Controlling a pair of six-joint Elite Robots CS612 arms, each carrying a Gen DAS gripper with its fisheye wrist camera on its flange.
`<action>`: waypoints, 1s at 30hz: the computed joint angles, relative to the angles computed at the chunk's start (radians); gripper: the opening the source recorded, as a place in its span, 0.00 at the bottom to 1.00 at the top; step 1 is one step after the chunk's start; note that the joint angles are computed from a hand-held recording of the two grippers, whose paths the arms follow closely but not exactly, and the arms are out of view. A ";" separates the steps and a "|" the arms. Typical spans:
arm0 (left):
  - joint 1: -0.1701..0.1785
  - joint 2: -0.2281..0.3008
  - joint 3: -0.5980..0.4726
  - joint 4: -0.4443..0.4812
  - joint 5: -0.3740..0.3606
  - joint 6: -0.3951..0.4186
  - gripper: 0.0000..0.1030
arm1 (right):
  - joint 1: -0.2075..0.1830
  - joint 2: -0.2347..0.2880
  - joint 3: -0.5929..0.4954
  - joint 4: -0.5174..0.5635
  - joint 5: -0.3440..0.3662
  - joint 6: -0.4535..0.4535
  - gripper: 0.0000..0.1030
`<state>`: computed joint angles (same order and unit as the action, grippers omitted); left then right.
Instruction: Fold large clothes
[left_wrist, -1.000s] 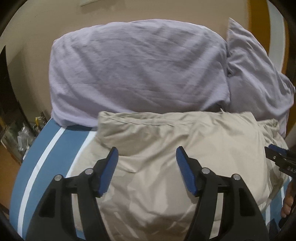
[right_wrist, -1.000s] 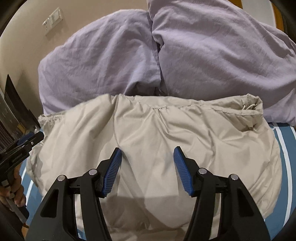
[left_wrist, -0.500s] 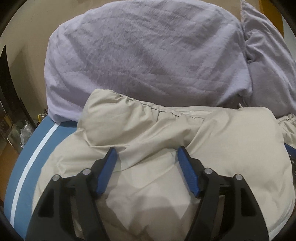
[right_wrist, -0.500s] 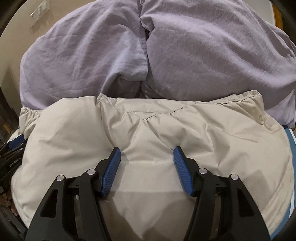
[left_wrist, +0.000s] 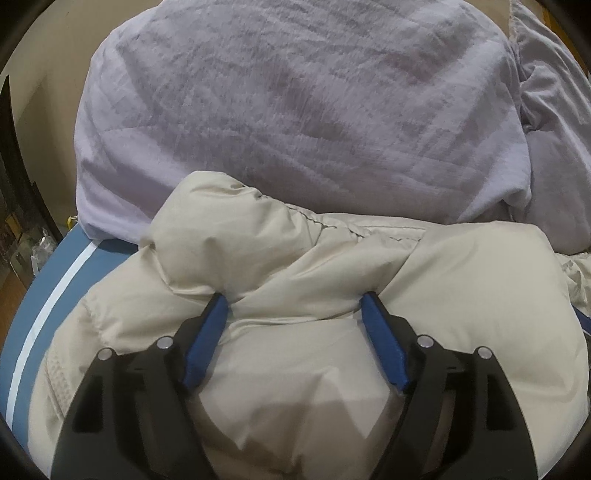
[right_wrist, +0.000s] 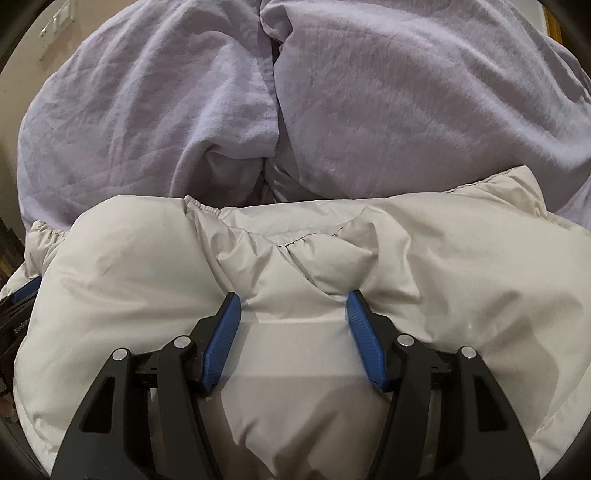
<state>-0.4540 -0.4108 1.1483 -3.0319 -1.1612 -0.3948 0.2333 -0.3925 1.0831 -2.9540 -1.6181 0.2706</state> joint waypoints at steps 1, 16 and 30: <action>-0.001 -0.001 0.000 0.010 0.007 0.003 0.74 | 0.000 0.001 -0.003 0.007 0.000 -0.001 0.60; -0.037 -0.086 0.119 -0.099 -0.056 0.038 0.73 | -0.021 -0.105 0.159 -0.119 -0.078 0.032 0.65; -0.049 -0.026 0.028 -0.014 -0.006 0.038 0.75 | -0.043 -0.069 0.129 -0.058 -0.222 0.039 0.69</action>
